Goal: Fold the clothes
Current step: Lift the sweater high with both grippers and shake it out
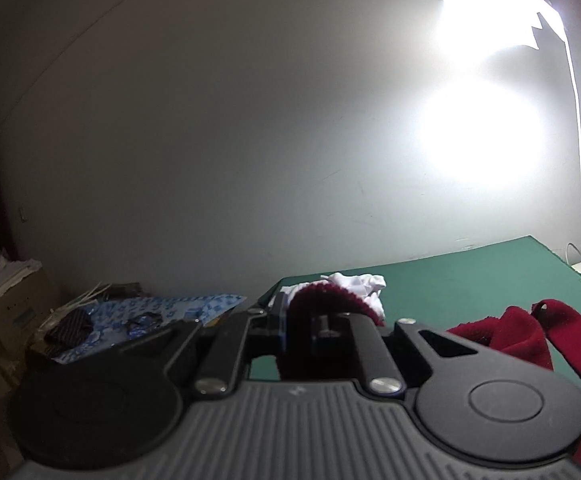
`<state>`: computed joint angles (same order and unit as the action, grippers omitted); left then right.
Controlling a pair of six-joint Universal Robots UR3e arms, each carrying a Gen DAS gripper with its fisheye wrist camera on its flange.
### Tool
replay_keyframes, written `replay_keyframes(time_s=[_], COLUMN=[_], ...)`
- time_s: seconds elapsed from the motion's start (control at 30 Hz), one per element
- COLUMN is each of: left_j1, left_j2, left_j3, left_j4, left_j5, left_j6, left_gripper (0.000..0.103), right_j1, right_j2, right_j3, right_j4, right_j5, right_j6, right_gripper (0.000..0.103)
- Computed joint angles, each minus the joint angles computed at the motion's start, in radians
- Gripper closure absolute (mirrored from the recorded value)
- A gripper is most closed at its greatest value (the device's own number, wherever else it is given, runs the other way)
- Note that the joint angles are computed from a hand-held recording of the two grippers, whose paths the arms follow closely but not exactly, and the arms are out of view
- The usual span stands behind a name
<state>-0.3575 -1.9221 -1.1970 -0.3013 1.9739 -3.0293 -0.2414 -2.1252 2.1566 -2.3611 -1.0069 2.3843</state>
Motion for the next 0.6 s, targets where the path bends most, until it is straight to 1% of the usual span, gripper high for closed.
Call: replay_keyframes(time_s=[0.03,0.1,0.17,0.2,0.23,0.27,0.3,0.33,0.4,0.5,0.6], left_j1=[0.001,0.002,0.0,0.0,0.001,0.002,0.003,0.006,0.013,0.015,0.029], left_j2=[-0.006,-0.013,-0.023,-0.024,-0.023,-0.023,-0.022,-0.02,-0.016,-0.002,0.036], left_j3=[0.024,0.062,0.097,0.105,0.109,0.113,0.117,0.118,0.111,0.086,0.061], left_j4=[-0.022,-0.06,-0.085,-0.087,-0.085,-0.084,-0.083,-0.077,-0.06,-0.038,-0.021], left_j5=[0.004,0.004,0.005,0.006,0.007,0.008,0.009,0.008,0.007,0.019,0.003], left_j6=[-0.013,-0.038,-0.048,-0.049,-0.049,-0.049,-0.05,-0.053,-0.061,-0.074,-0.082], left_gripper=[0.092,0.092,0.092,0.092,0.092,0.092,0.092,0.092,0.092,0.092,0.092], right_j1=[0.048,0.148,0.242,0.283,0.313,0.327,0.319,0.298,0.217,0.11,-0.014], right_j2=[0.036,0.144,0.266,0.335,0.394,0.437,0.457,0.459,0.4,0.269,0.157], right_j3=[0.023,0.053,0.072,0.061,0.044,0.026,0.008,-0.003,-0.001,0.016,-0.029], right_j4=[-0.073,-0.27,-0.474,-0.547,-0.593,-0.617,-0.613,-0.6,-0.563,-0.59,-0.653], right_j5=[-0.031,-0.118,-0.213,-0.269,-0.318,-0.349,-0.357,-0.346,-0.273,-0.203,-0.089], right_j6=[0.004,0.025,0.07,0.098,0.126,0.158,0.198,0.25,0.379,0.489,0.605], right_gripper=[0.039,0.038,0.037,0.037,0.041,0.053,0.067,0.09,0.09,0.091,0.091])
